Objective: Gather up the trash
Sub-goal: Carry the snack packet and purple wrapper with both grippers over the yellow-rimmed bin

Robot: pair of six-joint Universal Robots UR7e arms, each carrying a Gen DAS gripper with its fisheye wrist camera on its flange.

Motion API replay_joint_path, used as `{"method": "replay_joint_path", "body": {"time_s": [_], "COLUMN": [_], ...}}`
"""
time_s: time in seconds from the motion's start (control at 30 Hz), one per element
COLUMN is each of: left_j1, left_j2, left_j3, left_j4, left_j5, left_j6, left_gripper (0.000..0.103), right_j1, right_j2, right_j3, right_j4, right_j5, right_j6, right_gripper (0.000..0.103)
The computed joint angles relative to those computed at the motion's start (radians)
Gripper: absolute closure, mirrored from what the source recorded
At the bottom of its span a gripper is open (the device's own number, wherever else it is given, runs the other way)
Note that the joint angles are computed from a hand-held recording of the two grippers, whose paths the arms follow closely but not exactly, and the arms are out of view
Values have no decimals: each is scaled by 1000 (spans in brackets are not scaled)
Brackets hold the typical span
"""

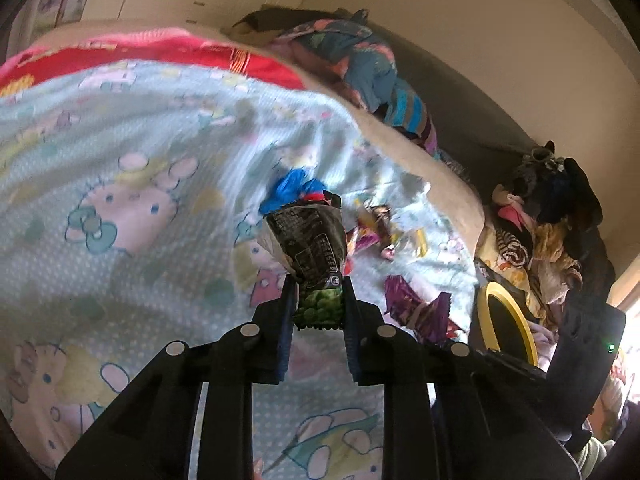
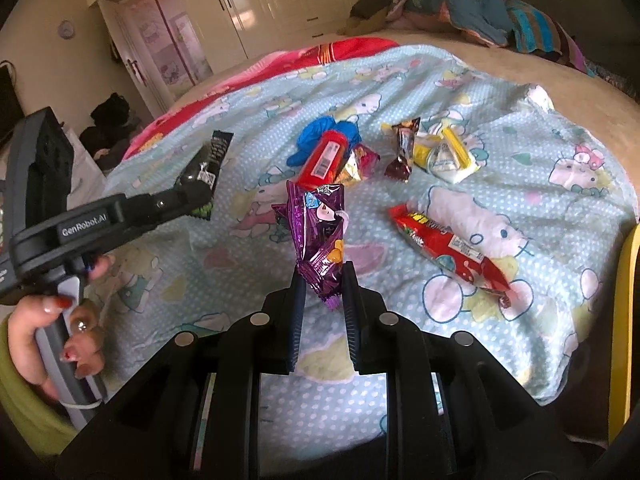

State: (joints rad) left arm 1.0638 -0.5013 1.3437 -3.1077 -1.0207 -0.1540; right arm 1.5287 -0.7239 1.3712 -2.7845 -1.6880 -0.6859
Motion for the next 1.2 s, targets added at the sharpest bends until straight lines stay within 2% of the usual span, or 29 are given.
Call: {"method": "replay_joint_path", "body": {"time_s": [0.67, 1.2], "left_j1": [-61, -107], "left_j2": [10, 44], "left_j3": [-14, -49], "left_j4": [-21, 14], "left_j5": [-10, -27], "left_j6": [85, 148], "left_gripper": [82, 82], "right_j1": [-22, -58], "right_j2": [-75, -127], "right_j3": [55, 69], "right_j4": [-94, -169], "right_j5": [48, 73], "right_j6": [24, 70], "right_gripper": [90, 90]}}
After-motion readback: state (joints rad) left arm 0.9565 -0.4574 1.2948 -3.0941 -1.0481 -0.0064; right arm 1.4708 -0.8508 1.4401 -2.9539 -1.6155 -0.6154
